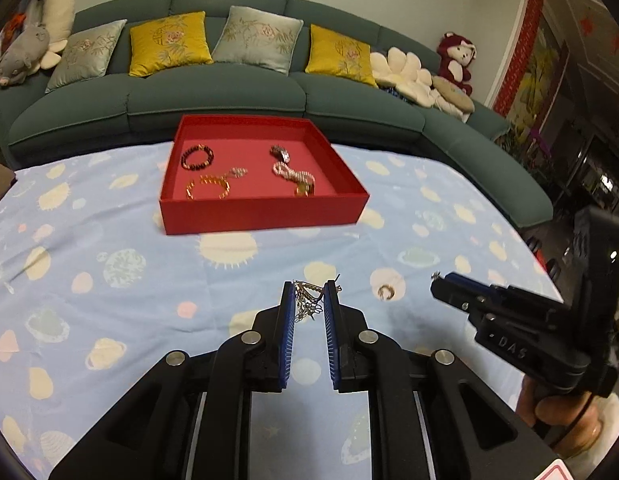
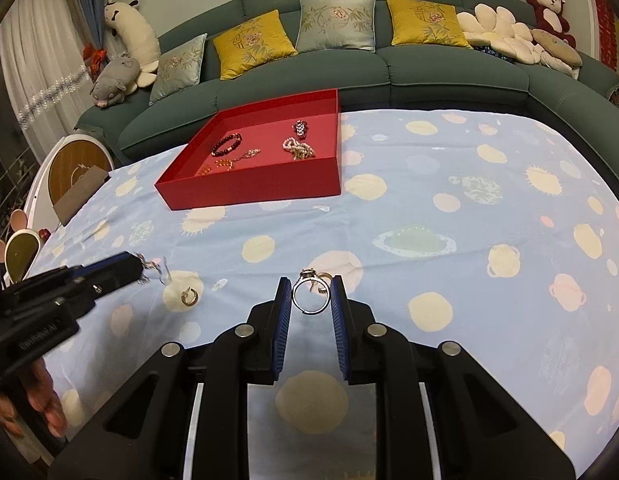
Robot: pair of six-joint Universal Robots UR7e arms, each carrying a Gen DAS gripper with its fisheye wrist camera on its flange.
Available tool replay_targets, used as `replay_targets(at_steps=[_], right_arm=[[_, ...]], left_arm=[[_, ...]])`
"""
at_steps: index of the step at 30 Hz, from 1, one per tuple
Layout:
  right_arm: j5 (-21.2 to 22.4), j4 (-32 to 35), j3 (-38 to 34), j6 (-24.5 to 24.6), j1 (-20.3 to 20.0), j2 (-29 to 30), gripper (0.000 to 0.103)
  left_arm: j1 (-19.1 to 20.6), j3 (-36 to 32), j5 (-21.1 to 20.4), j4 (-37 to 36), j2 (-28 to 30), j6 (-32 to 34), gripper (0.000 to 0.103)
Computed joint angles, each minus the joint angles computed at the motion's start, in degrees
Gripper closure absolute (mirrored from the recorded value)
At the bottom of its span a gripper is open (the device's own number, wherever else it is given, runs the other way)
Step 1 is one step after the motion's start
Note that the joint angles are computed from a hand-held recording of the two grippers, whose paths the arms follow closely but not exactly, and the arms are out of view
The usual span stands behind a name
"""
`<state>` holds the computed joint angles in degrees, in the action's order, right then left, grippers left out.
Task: Organize jewelry
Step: 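Carry the silver ring and gold earring into the red box and open both grippers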
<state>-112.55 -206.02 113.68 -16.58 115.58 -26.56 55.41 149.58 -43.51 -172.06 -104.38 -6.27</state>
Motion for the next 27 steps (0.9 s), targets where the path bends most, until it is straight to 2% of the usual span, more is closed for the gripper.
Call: replay_targets(at_steps=[5,13,21,27], right_arm=[[0.87,-0.70,-0.74,0.14,0.94,-0.58,0.083],[1.90,-1.49,-2.70,0.10,2.52,-1.68,0.083],[3.90,-0.74,-6.71,0.22,3.58,-2.99,0.083],[5.38,0.88,-10.98,-0.14,4.30,-1.98,0.083]], left_arm=[[-2.74,-1.24,2.43,3.36,-6.62,-0.82,0.091],[-4.09,-3.70,6.92,7.29,-9.73,-1.82,0.091],[-5.10,-7.17,9.55,4.62,-7.46,2.50,0.091],[-1.56,-11.30,8.68,-3.46,-1.13,9.36,0.091]])
